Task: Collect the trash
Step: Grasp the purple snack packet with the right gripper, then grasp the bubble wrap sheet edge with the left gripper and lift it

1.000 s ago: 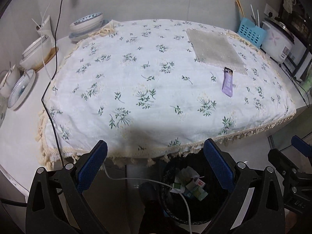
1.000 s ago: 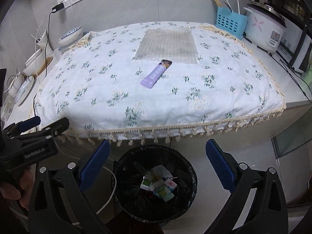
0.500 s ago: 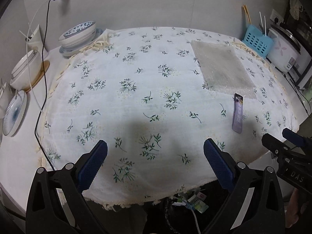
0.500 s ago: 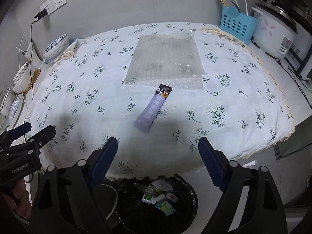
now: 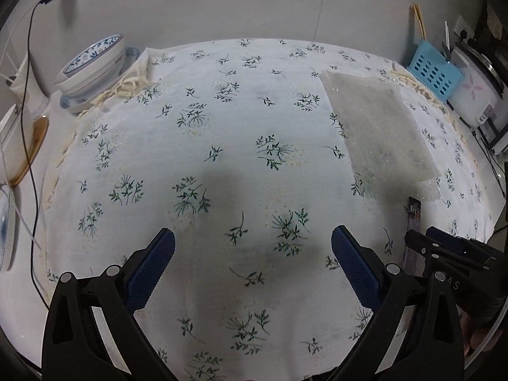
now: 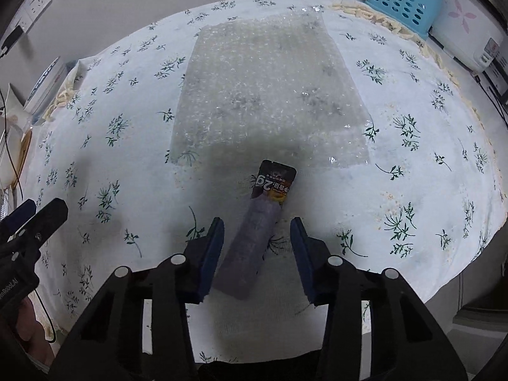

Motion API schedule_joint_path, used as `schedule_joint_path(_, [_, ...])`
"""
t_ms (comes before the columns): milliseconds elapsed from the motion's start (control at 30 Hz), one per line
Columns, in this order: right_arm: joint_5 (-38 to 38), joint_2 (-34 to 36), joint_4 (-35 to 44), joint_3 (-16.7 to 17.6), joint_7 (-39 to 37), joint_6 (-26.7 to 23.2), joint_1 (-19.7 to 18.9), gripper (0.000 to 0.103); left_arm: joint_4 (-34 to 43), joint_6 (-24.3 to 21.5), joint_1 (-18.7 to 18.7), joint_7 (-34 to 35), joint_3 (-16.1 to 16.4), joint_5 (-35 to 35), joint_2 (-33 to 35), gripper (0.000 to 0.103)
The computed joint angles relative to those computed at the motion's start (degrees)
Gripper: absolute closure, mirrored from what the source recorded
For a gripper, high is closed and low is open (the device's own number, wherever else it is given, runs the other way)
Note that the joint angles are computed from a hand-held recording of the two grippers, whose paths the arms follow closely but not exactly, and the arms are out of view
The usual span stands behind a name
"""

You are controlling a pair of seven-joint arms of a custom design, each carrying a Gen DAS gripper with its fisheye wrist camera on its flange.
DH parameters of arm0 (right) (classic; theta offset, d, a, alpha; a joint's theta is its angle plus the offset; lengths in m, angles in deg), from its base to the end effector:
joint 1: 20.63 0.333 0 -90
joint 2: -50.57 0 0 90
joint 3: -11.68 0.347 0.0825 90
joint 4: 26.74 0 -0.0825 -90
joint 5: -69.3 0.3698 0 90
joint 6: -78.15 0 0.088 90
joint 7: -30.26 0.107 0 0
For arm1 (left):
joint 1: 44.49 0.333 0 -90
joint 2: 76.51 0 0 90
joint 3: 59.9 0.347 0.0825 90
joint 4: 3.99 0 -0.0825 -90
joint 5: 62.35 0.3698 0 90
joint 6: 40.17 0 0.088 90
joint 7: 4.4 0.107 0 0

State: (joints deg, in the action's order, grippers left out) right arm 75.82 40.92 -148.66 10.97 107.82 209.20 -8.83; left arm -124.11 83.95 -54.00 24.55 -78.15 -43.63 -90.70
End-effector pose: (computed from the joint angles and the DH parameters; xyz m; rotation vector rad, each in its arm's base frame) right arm 0.5044 0.1012 0.5523 -2.3208 1.6236 -0.2356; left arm 0.4358 -0.2324 0.5896 -2.3066 1.4720 -0.4071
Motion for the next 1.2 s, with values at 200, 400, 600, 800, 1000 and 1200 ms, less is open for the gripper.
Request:
schedule_joint_path(200, [-2.2,1.1,1.3,0.5,3.8,-1.0,-0.4,0.085,3.4,2.1,0.3,2.9,1.5,-0.2,4.4,0.006])
schedule_joint_path(400, [-0.4,0.8,2.6,-0.3,3.2,-3.0,-1.0,0.089,9.9,3.4,-0.9,5.3,3.1,-0.6,11.3,0.006])
schedule_joint_path(600, [-2.5,-2.4,1.6,-1.2,2.8,-2.4,-2.4,0.089,18.7,3.2,-3.4,7.9,5.4,-2.9,19.9,0.006])
schedule_joint_path(800, [-4.6,-5.8,-0.5,-2.5,2.3,-2.1,-3.7,0.089,26.7,1.2,-6.5,9.2,7.5,-3.9,26.8,0.006])
schedule_joint_path(1000, [-5.4,-7.2,-1.6,-3.8,2.0,-2.6,-4.9,0.089,34.4,-3.5,-9.3,10.5,9.1,-4.0,32.7,0.007])
schedule_joint_path(1200, [-5.1,-7.7,-2.1,-4.5,1.3,-2.9,-5.7,0.089,40.4,-8.9,-11.5,11.3,10.4,-3.3,36.8,0.009])
